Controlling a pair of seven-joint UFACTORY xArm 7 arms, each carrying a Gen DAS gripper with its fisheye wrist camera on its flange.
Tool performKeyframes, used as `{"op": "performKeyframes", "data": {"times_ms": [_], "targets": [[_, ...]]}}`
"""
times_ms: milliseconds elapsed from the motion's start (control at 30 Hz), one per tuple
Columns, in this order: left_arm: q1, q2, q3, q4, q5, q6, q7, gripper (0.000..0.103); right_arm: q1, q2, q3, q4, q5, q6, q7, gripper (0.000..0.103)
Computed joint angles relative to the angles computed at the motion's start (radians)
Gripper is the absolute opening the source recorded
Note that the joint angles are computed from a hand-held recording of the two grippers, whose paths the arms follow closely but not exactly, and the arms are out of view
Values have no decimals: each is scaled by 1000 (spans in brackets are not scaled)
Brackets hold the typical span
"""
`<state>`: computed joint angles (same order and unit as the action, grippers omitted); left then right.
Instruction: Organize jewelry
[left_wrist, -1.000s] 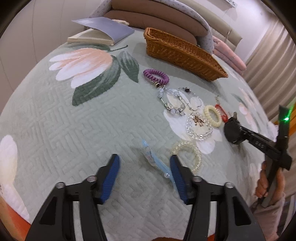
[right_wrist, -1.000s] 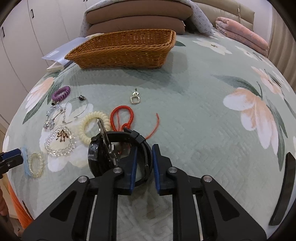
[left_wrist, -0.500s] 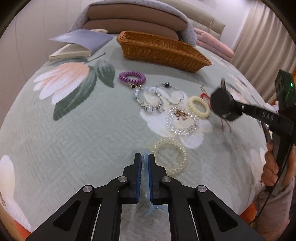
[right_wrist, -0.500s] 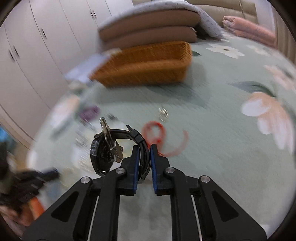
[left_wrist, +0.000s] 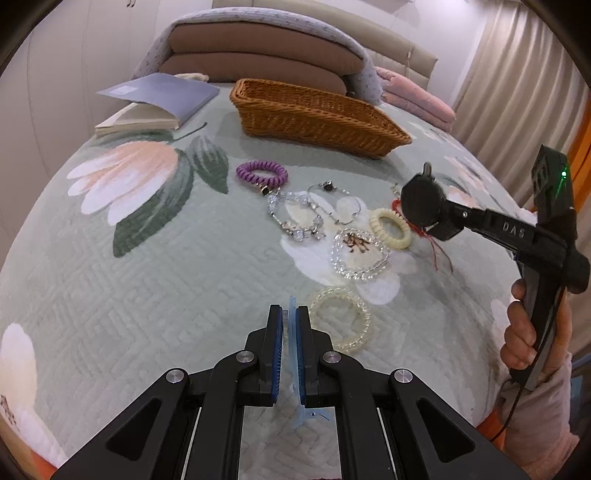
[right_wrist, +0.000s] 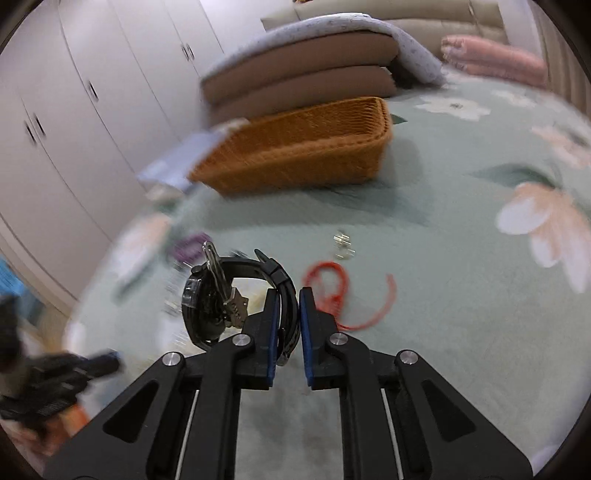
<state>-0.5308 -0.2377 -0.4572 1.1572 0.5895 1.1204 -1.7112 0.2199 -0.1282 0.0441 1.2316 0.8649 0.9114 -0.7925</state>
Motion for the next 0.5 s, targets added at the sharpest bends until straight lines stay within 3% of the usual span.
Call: {"op": "performKeyframes", "data": {"times_ms": [100,133,200,233,333,500], "targets": [[6,-55,16,-63,-5,-92,-19,7,-104,-5,155,-23,-170,-141,109,11],[13,-80,20,-91,-11,-129,-28,7,-94,-6,151,-30,-192,-154,121,12],[32,-127,24,-142,-29,-191,-31,7,-4,12,42,-9,-145,-73,109,11],[43,-139,22,-153,-40,-201,-25,7,19,15,21,-8,-159,-63,119,11],[73,-168,11,-179,-70,-221,-1,7,26,-14,45,-48,-267,-142,148,11],[121,-231,0,-253,-120,-325,5,7,57,-77,31,-100,-260,-224,74,11]]}}
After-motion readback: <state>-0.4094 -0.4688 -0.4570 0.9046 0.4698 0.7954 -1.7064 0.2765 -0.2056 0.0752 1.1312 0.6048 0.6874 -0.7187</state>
